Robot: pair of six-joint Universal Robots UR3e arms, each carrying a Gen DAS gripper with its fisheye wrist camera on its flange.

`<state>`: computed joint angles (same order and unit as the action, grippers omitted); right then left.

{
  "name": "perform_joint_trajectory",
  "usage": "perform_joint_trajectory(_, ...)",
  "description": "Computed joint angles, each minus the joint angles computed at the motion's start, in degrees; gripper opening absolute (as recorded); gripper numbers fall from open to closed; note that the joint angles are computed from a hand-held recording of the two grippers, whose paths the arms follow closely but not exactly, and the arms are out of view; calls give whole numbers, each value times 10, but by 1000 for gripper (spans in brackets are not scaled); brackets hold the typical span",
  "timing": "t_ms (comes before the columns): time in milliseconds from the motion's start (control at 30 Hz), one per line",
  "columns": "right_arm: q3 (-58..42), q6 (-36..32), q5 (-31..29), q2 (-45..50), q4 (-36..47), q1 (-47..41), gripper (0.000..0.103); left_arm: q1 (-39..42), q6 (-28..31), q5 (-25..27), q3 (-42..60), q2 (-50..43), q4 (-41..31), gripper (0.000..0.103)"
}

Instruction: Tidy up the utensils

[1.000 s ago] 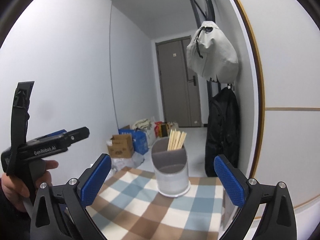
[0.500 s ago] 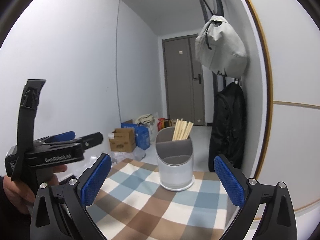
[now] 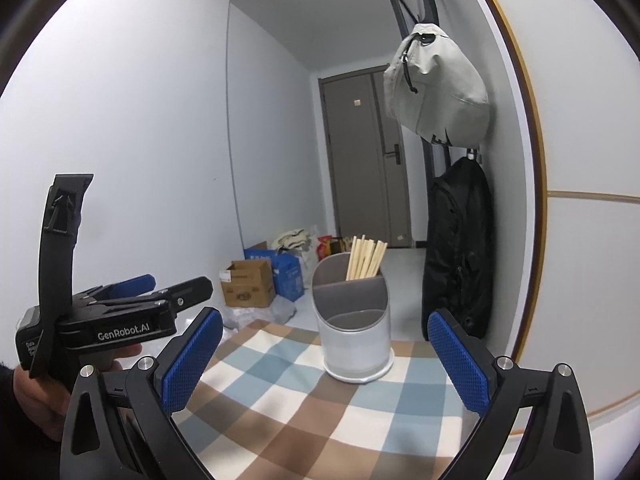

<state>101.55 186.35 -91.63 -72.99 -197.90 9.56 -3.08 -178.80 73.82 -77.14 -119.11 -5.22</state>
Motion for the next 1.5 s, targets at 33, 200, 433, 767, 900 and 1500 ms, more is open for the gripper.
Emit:
perform_joint_trajectory(33, 1, 3, 1, 0, -2, -1, 103, -2, 4, 3, -2, 0, 3, 101)
perform_joint_trajectory(200, -4, 0, 6, 1, 7, -1, 103, -6, 9, 9, 0, -2, 3, 101)
perform_joint_trajectory(433, 0, 3, 12, -2, 7, -3, 103, -6, 1, 11, 13, -7, -16, 101)
perform_joint_trajectory(767, -5, 3, 13, 0, 15, -4, 103, -1, -10, 13, 2, -1, -7, 101)
perform_joint_trajectory(900, -7, 4, 14, 1, 17, -5, 103, 1, -12, 7, 9, -3, -17, 101)
perform_joint_trajectory(1500, -5, 4, -4, -2, 23, 4, 103, 0, -11, 7, 6, -2, -16, 101)
